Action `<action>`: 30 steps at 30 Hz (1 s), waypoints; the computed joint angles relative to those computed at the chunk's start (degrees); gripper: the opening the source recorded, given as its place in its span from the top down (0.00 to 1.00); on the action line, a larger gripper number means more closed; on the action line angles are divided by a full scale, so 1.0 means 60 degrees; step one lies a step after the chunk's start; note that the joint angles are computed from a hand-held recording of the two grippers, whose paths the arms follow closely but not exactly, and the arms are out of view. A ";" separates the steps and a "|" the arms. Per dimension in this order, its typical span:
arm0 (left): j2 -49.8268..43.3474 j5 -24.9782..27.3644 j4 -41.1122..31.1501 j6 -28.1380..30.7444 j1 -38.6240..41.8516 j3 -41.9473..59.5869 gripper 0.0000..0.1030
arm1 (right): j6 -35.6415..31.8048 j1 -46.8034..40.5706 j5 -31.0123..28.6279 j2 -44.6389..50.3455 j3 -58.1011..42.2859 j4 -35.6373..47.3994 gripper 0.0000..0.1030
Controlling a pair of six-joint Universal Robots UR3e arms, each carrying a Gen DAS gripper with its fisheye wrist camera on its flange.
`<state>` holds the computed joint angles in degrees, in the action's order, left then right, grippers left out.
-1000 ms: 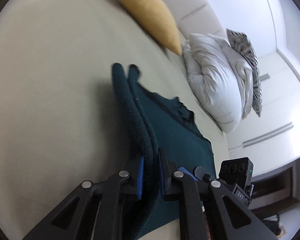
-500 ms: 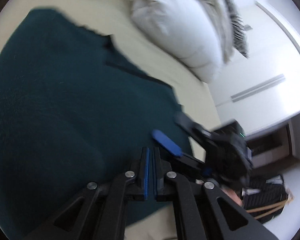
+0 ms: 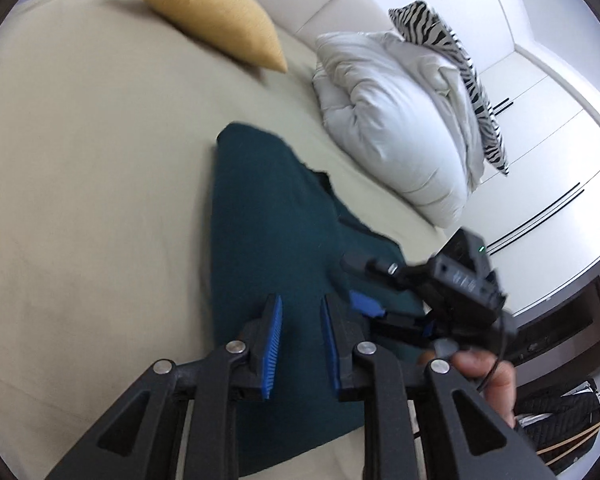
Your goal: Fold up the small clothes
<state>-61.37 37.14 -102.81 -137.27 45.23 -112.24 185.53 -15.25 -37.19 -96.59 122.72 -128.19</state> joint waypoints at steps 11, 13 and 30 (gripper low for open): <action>-0.0462 0.0041 0.0767 -0.0179 -0.0282 -0.0557 0.80 | 0.1170 0.1836 -0.0188 0.2054 -0.2018 -0.0976 0.67; -0.0418 0.0042 0.0385 0.0048 -0.0165 -0.0439 0.80 | 0.1388 0.1939 -0.0505 0.2139 -0.2059 -0.1219 0.85; -0.0700 0.0622 0.4885 -0.4009 -0.4278 0.0214 0.48 | -0.4329 -0.2788 -0.0767 -0.1647 -0.2553 0.5922 0.89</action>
<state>-65.57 40.87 -73.50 -161.33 19.56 -110.95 159.56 -31.98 -41.79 -106.47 107.40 -92.65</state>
